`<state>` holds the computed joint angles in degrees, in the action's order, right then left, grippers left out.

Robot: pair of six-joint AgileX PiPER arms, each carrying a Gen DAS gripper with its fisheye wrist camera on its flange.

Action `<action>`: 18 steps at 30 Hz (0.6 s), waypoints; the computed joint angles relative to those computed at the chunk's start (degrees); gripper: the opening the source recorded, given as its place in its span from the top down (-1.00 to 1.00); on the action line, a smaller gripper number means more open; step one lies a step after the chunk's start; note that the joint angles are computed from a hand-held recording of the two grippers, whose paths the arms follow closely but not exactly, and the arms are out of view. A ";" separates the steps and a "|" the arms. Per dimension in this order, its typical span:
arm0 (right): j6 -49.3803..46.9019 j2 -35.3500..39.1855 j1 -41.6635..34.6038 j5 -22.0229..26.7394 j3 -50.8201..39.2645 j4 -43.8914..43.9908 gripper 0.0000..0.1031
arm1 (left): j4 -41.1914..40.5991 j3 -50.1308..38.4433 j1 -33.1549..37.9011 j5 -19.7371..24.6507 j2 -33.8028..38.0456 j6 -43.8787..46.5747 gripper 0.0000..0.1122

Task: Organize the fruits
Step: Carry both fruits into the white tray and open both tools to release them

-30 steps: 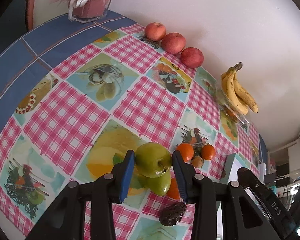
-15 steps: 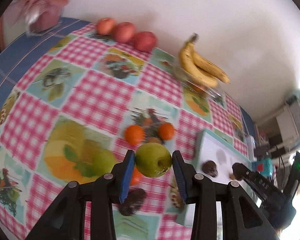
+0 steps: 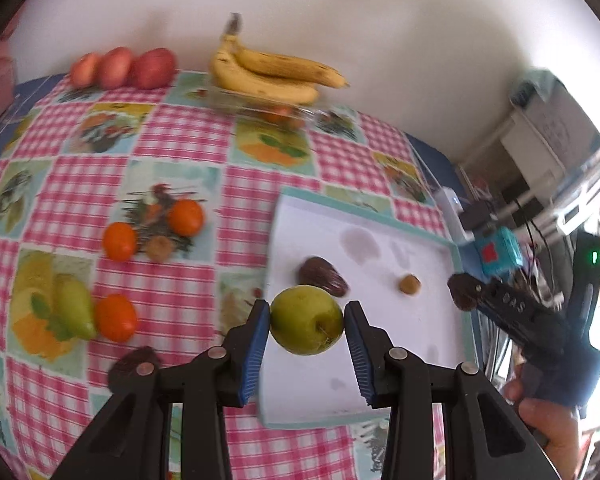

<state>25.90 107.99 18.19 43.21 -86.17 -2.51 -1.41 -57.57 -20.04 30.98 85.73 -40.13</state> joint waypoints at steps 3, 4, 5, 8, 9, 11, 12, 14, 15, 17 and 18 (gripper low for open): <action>0.00 -0.81 -1.32 -0.25 0.99 0.20 0.24 | 2.94 -2.23 -2.79 1.18 2.48 -1.71 0.27; -0.22 -0.78 -1.51 -0.18 1.05 0.34 0.24 | 3.77 -2.99 -3.48 1.71 3.45 -2.13 0.27; -0.39 -0.70 -1.55 -0.05 1.05 0.43 0.24 | 4.53 -3.95 -4.29 2.30 4.92 -2.44 0.27; -1.49 0.86 -1.32 0.58 0.37 1.26 0.24 | 4.13 -5.01 -5.28 2.93 7.54 -1.43 0.27; -2.18 1.62 -1.26 0.58 0.26 2.05 0.23 | 3.64 -5.41 -5.52 3.10 8.54 -0.80 0.27; -3.29 3.50 -1.35 1.67 -0.50 3.50 0.23 | 3.36 -6.05 -6.03 3.18 9.97 -0.30 0.27; -3.28 4.24 -1.29 1.90 -0.68 3.54 0.23 | 3.55 -6.47 -6.37 3.42 10.71 -0.31 0.27; -3.15 5.56 -1.14 2.59 -1.02 3.43 0.23 | 4.19 -6.99 -6.95 3.97 11.48 -0.84 0.27; -3.10 5.80 -1.10 2.61 -0.95 3.51 0.23 | 4.33 -7.27 -7.14 4.26 11.91 -0.92 0.27; -3.10 6.32 -1.11 2.78 -0.95 3.66 0.23 | 3.87 -7.36 -7.24 4.44 12.30 -0.44 0.27; -3.09 6.48 -1.07 2.81 -0.96 3.54 0.23 | 3.54 -7.42 -7.16 4.49 12.43 -0.12 0.27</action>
